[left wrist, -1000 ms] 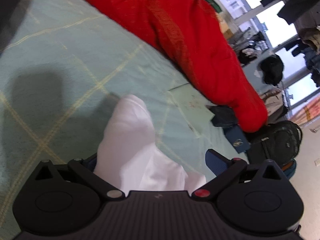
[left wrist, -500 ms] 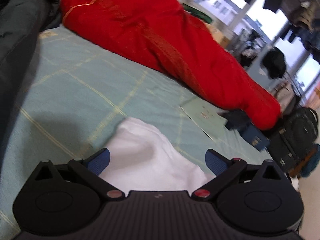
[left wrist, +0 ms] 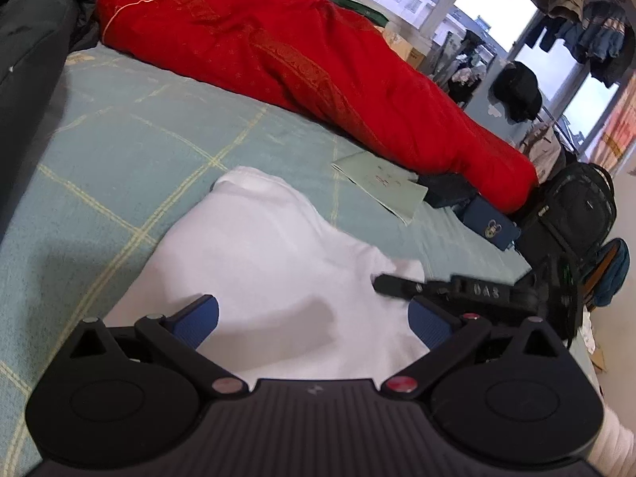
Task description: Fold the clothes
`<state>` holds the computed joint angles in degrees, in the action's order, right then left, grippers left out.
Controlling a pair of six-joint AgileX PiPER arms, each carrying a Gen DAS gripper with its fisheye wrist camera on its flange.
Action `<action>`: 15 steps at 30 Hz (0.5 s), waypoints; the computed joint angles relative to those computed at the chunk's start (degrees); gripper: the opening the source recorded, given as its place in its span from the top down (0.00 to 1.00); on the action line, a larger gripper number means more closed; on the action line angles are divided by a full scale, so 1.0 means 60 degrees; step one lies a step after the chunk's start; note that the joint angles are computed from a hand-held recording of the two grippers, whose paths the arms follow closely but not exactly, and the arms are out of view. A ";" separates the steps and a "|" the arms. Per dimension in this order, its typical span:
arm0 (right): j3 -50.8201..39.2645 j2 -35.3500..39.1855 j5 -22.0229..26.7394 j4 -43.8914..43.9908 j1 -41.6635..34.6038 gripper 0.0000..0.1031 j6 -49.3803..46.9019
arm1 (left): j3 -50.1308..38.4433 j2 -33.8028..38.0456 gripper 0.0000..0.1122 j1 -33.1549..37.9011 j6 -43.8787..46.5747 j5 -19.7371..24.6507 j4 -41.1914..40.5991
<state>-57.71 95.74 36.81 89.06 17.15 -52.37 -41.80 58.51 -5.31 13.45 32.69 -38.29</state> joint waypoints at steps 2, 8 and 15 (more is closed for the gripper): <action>-0.0421 -0.0047 -0.0160 -0.0467 0.0059 0.75 0.0089 | 0.0025 -0.0071 0.10 -0.0001 0.0161 0.0059 -0.0111; -0.1189 0.0112 -0.0585 -0.2680 0.0200 0.71 0.1372 | 0.0304 0.0138 0.10 -0.0033 0.0489 0.0189 -0.0370; -0.0430 -0.1136 -0.0904 -0.3667 -0.0126 0.59 0.1424 | -0.0104 -0.0219 0.10 0.0469 0.0620 0.0725 -0.0113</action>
<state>-60.29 88.92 31.39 67.06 16.40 -43.83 -42.43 57.19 -2.50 17.17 37.03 -38.97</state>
